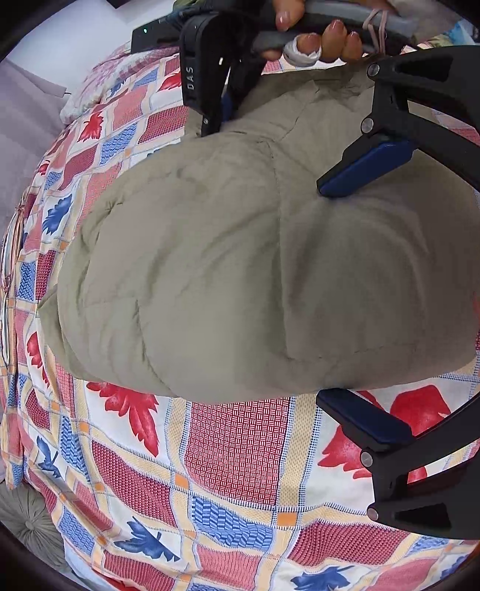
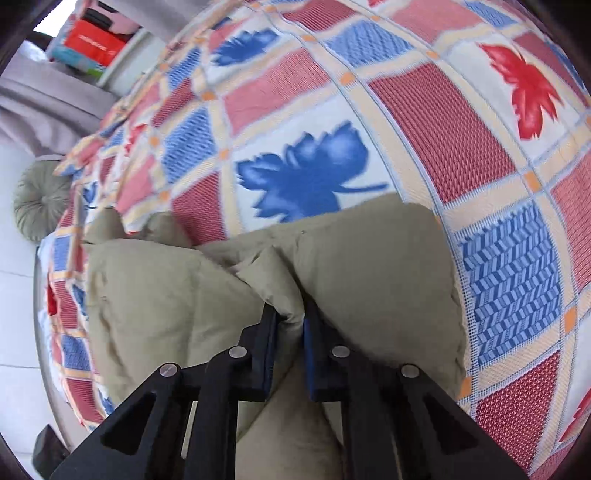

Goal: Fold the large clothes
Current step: 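Lower the folded bundle onto the quilt and press it flat with both grippers, then open both grippers and withdraw them from the folded jacket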

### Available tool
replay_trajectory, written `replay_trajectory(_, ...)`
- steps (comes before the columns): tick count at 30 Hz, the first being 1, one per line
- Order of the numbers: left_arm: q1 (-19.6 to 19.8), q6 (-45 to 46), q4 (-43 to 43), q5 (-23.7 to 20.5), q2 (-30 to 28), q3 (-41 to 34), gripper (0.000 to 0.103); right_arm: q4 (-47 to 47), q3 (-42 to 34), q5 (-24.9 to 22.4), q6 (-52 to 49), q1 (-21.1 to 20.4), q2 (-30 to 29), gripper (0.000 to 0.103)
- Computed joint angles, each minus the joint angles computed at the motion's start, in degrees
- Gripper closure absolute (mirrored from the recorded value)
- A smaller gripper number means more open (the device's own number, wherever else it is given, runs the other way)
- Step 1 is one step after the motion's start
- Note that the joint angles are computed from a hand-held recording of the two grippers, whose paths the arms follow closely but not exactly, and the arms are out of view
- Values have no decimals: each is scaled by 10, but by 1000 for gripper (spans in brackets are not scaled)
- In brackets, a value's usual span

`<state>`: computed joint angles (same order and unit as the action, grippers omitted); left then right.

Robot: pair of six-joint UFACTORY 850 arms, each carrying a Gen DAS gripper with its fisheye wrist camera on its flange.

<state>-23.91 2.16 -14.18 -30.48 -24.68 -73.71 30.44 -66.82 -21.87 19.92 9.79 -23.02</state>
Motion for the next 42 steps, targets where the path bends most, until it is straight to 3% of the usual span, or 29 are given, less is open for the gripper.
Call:
replay_trajectory(5, -4, -46, 49, -10, 3, -3, 0, 104, 21, 3, -100, -11, 14, 90)
replay_trajectory(9, -6, -71, 83, -14, 10, -1, 0, 132, 46, 2, -133, -11, 51, 86)
replay_trajectory(18, -17, -169, 193, -10, 26, 9, 0, 20, 93, -6, -53, 16, 119, 86)
replay_trajectory(24, -17, -171, 190, -13, 36, 19, 0, -38, 113, -22, -13, 37, 148, 85)
replay_trajectory(26, -19, -181, 200, -13, 43, 24, 0, -92, 117, -33, 31, 49, 159, 78)
replay_trajectory(28, -17, -162, 177, -18, 51, 30, 0, -127, 125, -38, 63, 59, 174, 60)
replay_trajectory(33, -17, -157, 148, -52, 76, 41, 0, -198, 132, -74, 127, 85, 201, 54)
replay_trajectory(38, -26, -169, 169, -74, 133, 66, 0, -272, 136, -108, 197, 110, 240, 29)
replay_trajectory(40, -29, -176, 181, -83, 155, 71, 0, -297, 134, -123, 223, 121, 257, 22)
replay_trajectory(42, -31, -185, 189, -94, 178, 75, 0, -320, 129, -139, 248, 132, 270, 21)
